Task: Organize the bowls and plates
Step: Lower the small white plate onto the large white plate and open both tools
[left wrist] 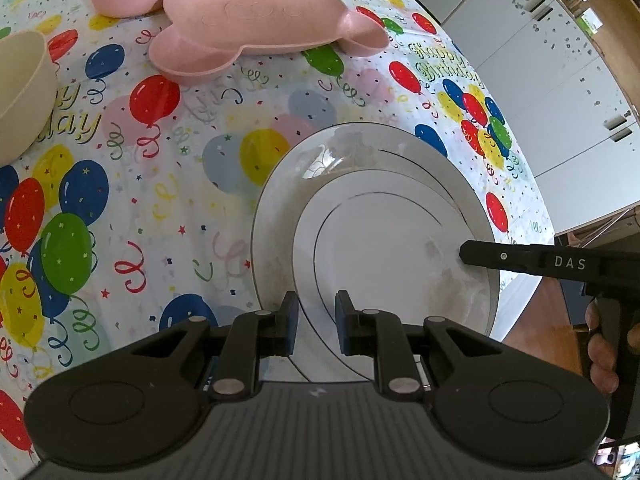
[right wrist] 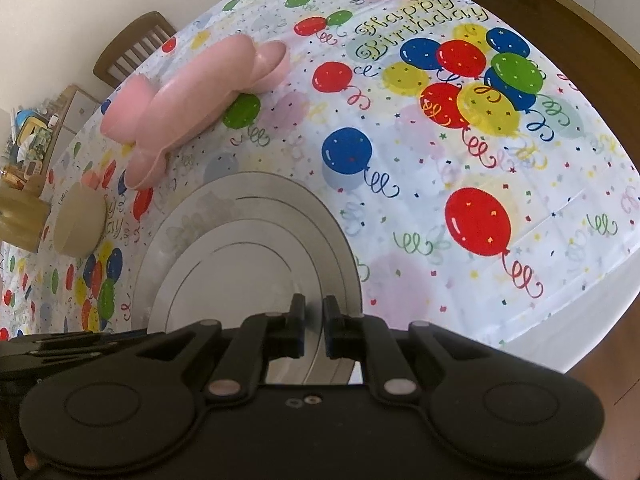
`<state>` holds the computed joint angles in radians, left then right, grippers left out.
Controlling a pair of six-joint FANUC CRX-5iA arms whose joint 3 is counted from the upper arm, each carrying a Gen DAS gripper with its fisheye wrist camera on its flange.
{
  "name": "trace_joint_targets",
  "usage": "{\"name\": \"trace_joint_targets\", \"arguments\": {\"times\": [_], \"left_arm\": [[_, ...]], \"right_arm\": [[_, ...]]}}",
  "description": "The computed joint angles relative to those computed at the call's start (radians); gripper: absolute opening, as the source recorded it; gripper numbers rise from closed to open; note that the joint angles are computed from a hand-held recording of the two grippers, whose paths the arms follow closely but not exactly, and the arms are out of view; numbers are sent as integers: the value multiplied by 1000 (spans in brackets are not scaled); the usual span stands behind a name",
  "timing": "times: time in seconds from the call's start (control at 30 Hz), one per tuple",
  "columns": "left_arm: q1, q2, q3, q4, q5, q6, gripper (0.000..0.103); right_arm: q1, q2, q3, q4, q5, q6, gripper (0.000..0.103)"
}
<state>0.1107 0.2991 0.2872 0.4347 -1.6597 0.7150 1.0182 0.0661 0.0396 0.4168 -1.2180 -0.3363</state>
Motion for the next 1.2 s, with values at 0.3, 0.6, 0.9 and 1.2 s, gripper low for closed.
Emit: {"name": "trace_joint_targets", "arguments": {"times": [0.3, 0.6, 0.9, 1.2], "left_arm": [[-2, 28, 27, 2, -36, 39, 19], [1, 51, 63, 0, -72, 69, 19], [3, 52, 67, 4, -72, 74, 19], [21, 25, 49, 16, -56, 59, 19]], "right_arm": [[-1, -10, -19, 0, 14, -17, 9], [-11, 2, 9, -24, -6, 26, 9], [-26, 18, 46, -51, -37, 100, 11], [-20, 30, 76, -42, -68, 135, 20]]}}
